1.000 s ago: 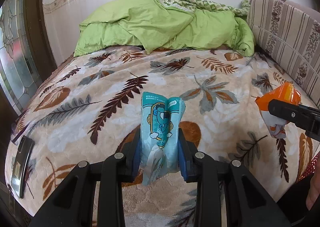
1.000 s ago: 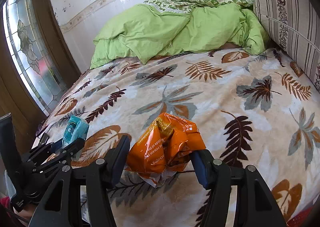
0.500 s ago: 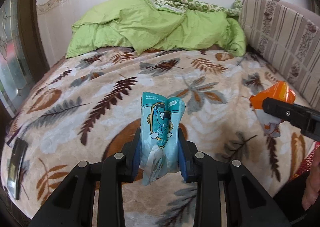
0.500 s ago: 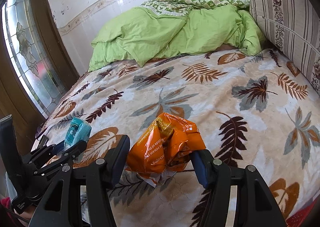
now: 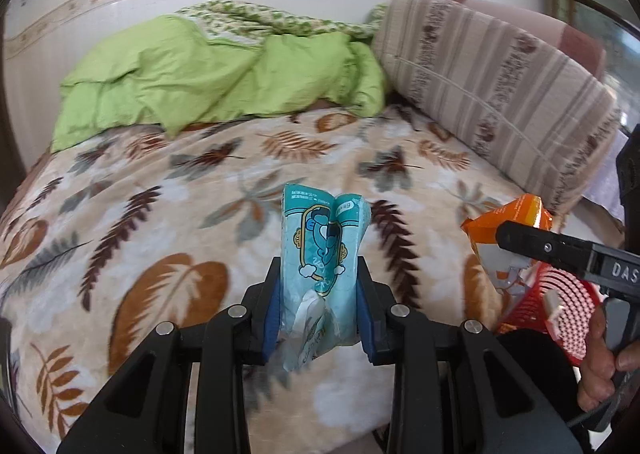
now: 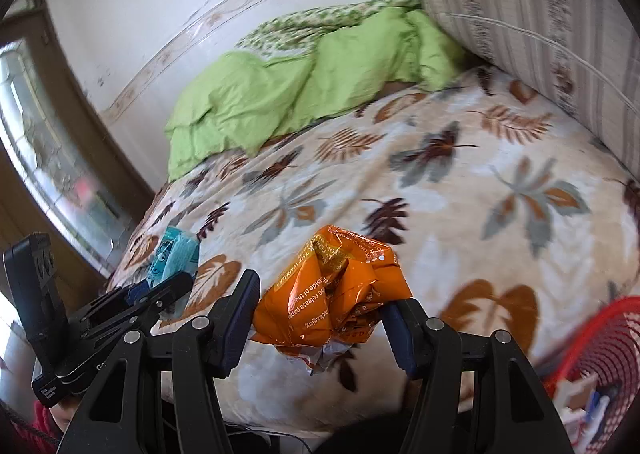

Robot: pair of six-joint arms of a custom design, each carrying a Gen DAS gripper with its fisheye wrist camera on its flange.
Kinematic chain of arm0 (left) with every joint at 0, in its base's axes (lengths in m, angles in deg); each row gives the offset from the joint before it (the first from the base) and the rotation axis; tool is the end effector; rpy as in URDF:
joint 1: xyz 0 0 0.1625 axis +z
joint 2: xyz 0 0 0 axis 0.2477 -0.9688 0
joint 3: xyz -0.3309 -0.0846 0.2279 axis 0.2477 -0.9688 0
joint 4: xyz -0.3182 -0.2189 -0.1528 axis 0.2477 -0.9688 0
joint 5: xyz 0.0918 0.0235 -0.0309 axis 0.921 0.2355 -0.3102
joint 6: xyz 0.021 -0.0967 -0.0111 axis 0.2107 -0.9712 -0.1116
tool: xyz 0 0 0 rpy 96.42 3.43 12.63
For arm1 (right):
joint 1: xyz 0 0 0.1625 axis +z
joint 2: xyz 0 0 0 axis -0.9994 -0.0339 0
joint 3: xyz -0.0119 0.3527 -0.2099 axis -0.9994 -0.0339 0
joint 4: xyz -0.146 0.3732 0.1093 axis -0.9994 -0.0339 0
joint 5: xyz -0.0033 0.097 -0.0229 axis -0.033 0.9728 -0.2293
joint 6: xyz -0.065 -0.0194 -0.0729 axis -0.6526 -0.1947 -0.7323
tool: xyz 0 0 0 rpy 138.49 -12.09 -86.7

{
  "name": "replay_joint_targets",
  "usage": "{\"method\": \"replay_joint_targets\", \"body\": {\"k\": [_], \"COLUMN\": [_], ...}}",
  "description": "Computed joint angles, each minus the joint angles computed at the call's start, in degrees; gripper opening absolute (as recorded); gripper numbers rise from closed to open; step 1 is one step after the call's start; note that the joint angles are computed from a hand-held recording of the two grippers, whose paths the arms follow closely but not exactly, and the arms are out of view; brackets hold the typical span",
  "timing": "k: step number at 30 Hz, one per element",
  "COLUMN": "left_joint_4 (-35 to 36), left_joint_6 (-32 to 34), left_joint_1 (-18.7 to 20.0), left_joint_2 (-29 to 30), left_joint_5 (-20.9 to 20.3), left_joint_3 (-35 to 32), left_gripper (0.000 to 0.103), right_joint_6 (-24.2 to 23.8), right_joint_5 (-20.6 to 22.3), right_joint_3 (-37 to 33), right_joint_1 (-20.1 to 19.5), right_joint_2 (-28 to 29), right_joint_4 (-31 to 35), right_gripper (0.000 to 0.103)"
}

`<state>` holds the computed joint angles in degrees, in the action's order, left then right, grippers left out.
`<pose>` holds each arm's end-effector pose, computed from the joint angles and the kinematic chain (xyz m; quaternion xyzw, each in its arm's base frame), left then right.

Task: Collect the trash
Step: 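Carry both items to the red basket and open both grippers over it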

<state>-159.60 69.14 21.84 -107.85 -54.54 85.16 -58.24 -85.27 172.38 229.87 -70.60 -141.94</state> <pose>-0.0360 -0.2742 0.3821 0.3131 0.8656 -0.3198 0.2246 0.4061 -0.2380 0.0146 0.0849 -0.9018 0.4019 0.1345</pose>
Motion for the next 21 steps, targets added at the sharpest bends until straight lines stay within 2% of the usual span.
{"method": "replay_joint_targets", "body": {"k": [4,6,9,12,15,19,21], "left_joint_4": [2.99,3.69,2.01,-0.97,-3.35,-5.98,-7.33], "left_joint_6": [-3.19,-4.69,-5.39,-5.46,-5.33,-5.64,-5.84], "left_joint_1": [-6.09,-9.27,-12.37,-13.14,-13.99,-17.42,-18.08], "left_joint_2": [0.49,0.97,4.09,8.21,12.32,16.56,18.67], "left_joint_5": [-2.65,-3.83,-7.99,-13.24,-17.57,-21.11,-23.18], "left_joint_3": [0.45,1.02,1.50,1.54,1.43,2.39,2.53], "left_gripper": [0.031,0.032,0.032,0.032,0.032,0.032,0.032], "right_joint_6": [6.28,9.42,15.49,23.02,31.87,44.79,49.01], "right_joint_5": [-3.01,-5.63,-9.89,-13.50,-16.30,-19.32,-19.93], "right_joint_3": [6.30,9.05,13.02,16.52,19.06,20.70,21.04], "right_joint_1": [0.85,1.89,3.88,5.98,8.28,11.42,12.32], "right_joint_2": [-5.79,-8.79,-13.82,-20.03,-26.84,-36.06,-38.90], "right_joint_4": [0.19,2.20,7.13,15.39,26.71,45.30,51.12], "right_gripper": [0.063,0.064,0.064,0.064,0.064,0.064,0.064]}}
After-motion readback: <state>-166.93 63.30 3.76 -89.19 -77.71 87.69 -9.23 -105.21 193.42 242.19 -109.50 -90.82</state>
